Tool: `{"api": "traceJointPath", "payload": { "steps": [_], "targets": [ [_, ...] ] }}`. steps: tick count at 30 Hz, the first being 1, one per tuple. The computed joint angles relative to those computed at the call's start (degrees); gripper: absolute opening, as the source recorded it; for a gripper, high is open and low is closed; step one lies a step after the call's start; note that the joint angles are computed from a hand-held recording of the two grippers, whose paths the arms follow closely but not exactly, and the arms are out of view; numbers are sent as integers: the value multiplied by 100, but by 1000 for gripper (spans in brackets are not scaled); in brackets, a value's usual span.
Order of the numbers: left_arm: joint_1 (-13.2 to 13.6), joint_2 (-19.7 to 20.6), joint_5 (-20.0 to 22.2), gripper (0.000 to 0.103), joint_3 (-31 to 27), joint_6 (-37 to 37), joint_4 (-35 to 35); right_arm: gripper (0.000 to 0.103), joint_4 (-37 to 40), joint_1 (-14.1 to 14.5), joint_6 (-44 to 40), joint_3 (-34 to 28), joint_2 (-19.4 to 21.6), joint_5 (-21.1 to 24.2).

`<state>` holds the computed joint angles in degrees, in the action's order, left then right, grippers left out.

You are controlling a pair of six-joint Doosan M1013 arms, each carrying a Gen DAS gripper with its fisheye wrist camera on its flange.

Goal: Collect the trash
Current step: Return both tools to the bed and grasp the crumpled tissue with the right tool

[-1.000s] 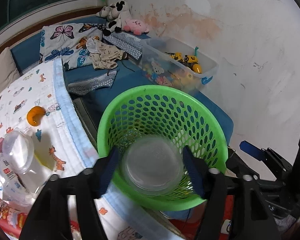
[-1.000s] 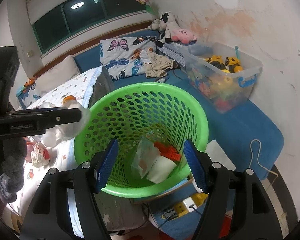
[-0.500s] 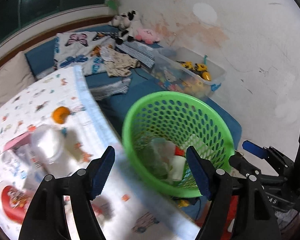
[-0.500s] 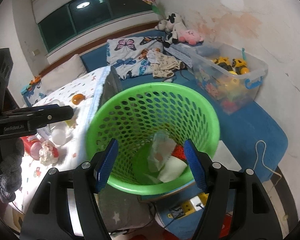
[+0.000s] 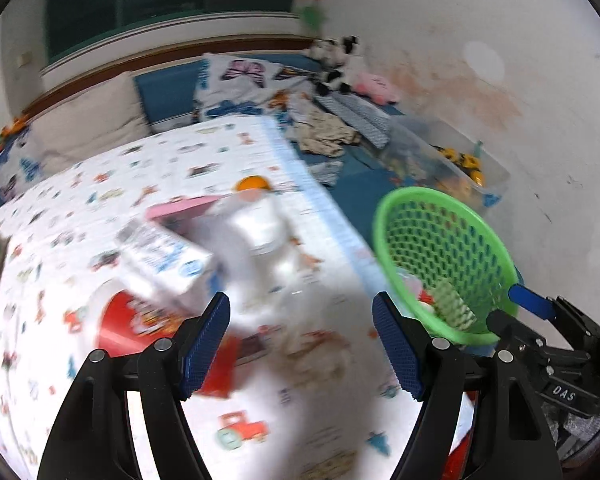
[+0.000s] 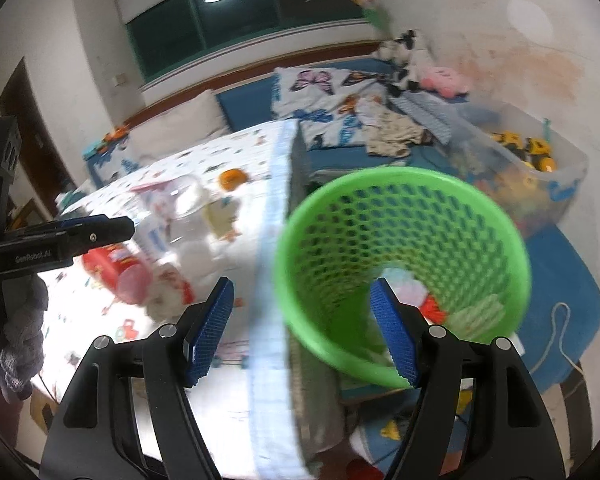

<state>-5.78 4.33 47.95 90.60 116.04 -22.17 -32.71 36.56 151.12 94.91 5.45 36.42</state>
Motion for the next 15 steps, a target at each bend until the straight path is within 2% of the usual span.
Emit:
{"api": "traceJointPath", "payload": {
  "steps": [15],
  "targets": [
    [768, -83, -76, 71, 180, -656, 83, 71, 1266, 209, -1673, -797, 751, -241]
  ]
}}
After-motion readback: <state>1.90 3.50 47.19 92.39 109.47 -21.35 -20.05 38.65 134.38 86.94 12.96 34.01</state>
